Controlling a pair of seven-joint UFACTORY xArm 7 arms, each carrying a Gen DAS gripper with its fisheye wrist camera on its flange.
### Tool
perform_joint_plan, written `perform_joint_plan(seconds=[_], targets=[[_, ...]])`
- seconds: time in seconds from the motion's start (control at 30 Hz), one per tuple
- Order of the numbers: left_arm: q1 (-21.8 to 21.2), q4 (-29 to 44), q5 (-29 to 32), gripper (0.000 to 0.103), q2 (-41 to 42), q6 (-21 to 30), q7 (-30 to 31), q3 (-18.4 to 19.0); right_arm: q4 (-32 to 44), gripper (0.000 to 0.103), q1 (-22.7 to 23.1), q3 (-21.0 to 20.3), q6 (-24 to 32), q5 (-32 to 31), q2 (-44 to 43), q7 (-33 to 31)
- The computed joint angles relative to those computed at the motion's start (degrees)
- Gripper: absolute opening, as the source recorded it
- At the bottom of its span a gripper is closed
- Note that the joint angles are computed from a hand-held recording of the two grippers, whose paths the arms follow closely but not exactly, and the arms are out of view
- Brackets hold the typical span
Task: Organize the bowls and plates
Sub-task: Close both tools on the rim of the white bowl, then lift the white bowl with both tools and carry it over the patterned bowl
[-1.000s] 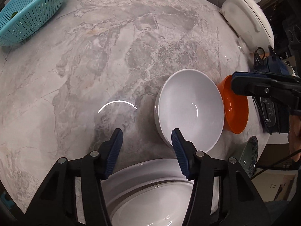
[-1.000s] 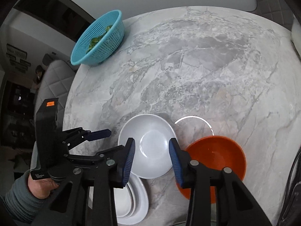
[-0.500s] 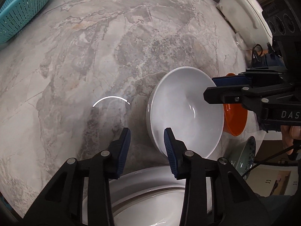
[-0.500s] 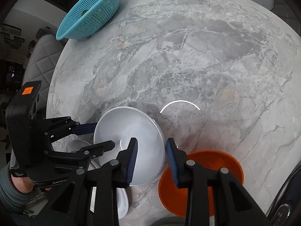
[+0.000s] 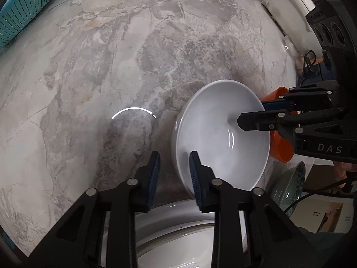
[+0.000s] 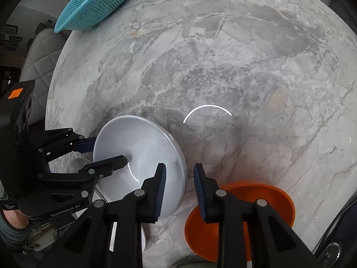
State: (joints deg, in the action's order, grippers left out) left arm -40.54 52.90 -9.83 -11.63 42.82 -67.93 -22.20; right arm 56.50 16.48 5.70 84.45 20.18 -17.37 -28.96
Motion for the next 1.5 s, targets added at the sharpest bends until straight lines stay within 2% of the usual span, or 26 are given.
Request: perform_joint_plan(seconds=[0.03, 0.13, 0.53, 0.8, 0.97, 1.2, 1.5], targets=[[0.0, 0.1, 0.0, 0.013, 0.2, 0.0, 0.0, 0.0, 0.0, 0.014, 0.1, 0.1, 0.1, 0.0, 0.1, 0.1], [0.1, 0.3, 0.3, 0.010, 0.5, 0.3, 0.1, 0.0, 0.3, 0.010, 0.3, 0.3, 0.5, 0.0, 0.5, 0.0], [1.0, 0.1, -0.7, 0.008, -0.9, 0.0, 1.0, 1.1, 0.8, 0.010, -1.0, -1.3, 0.9, 4.0, 1.6, 2.5], [2.1, 7.0, 2.0, 0.008, 0.0, 5.5, 1.3, 0.5, 3.0, 0.010, -3.1, -2.9, 4.3, 6.0, 0.7, 2.2], [1.5, 14.0, 5.0, 0.008, 2.9, 8.0, -0.1, -0.9, 4.6, 0.010, -5.2, -4.9, 7.9, 5.9, -1.9, 1.2], [-3.1, 27.1, 10.2, 0.010, 12.2, 10.3, -1.9, -2.7, 3.9, 0.010, -9.9, -9.3, 14.1, 4.3, -8.4, -0.3], [-14.9, 45.6, 15.8, 0.011, 28.7, 12.1, -3.4, -0.5, -0.5, 0.011, -18.6, -16.4, 20.7, -1.5, -16.0, -3.6]])
